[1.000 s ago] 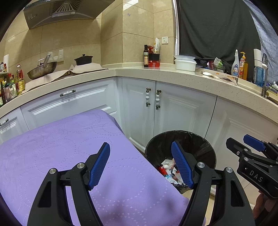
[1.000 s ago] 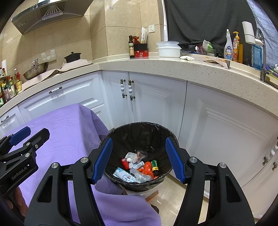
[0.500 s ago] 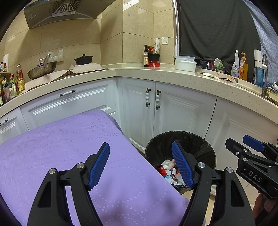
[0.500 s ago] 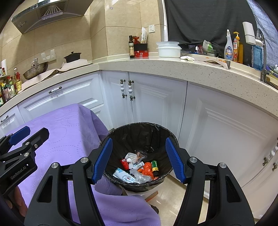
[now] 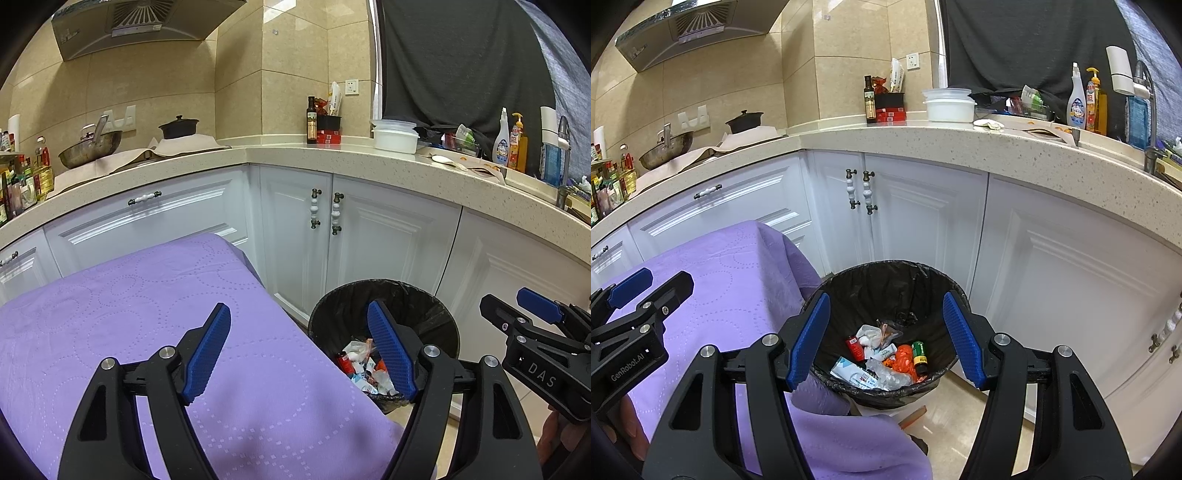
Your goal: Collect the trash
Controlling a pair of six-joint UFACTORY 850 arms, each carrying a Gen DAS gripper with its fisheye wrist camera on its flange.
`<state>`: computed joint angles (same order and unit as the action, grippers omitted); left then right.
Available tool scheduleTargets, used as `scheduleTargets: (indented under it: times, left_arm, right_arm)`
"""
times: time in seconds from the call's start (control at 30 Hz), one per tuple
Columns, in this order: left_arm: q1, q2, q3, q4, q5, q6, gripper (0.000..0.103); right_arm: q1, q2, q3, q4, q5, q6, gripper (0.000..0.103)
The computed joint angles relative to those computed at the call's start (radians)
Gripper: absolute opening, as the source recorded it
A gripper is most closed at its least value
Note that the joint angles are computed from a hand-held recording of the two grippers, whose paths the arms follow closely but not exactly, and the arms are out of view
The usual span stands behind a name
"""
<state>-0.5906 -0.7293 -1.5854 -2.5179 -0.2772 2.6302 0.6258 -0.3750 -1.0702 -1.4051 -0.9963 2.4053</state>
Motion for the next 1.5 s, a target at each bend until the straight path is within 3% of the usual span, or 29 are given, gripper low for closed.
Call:
scheduleTargets:
  times: [0.5,0.73,1.1,1.37,1.5]
  left_arm:
    - [0.002,-0.014,-0.021,0.128,0.012,-0.127,0.074]
    - [0.003,-0.009,-0.012,0.105,-0.004,-0.096,0.074]
    - [0.001,-0.001,0.005,0.029,-0.024,-0.014,0.084]
    - [0.005,-0.016,-0.017,0.227,-0.015,-0.189,0.086]
    - [0.008,-0.018,-0.02,0.257,-0.028,-0.228,0.087]
  right_arm:
    - [-0.004,-0.001,-0.003,0.003,0.003,-0.006,0.062]
    - [-0.005,-0.001,-0.003,0.002,0.006,-0.006,0.062]
    - [-0.008,0.0,-0.002,0.002,0.009,-0.008,0.062]
    - [-0.008,-0.002,-0.004,0.002,0.01,-0.009,0.062]
    - [-0.008,-0.002,-0.004,0.003,0.01,-0.008,0.062]
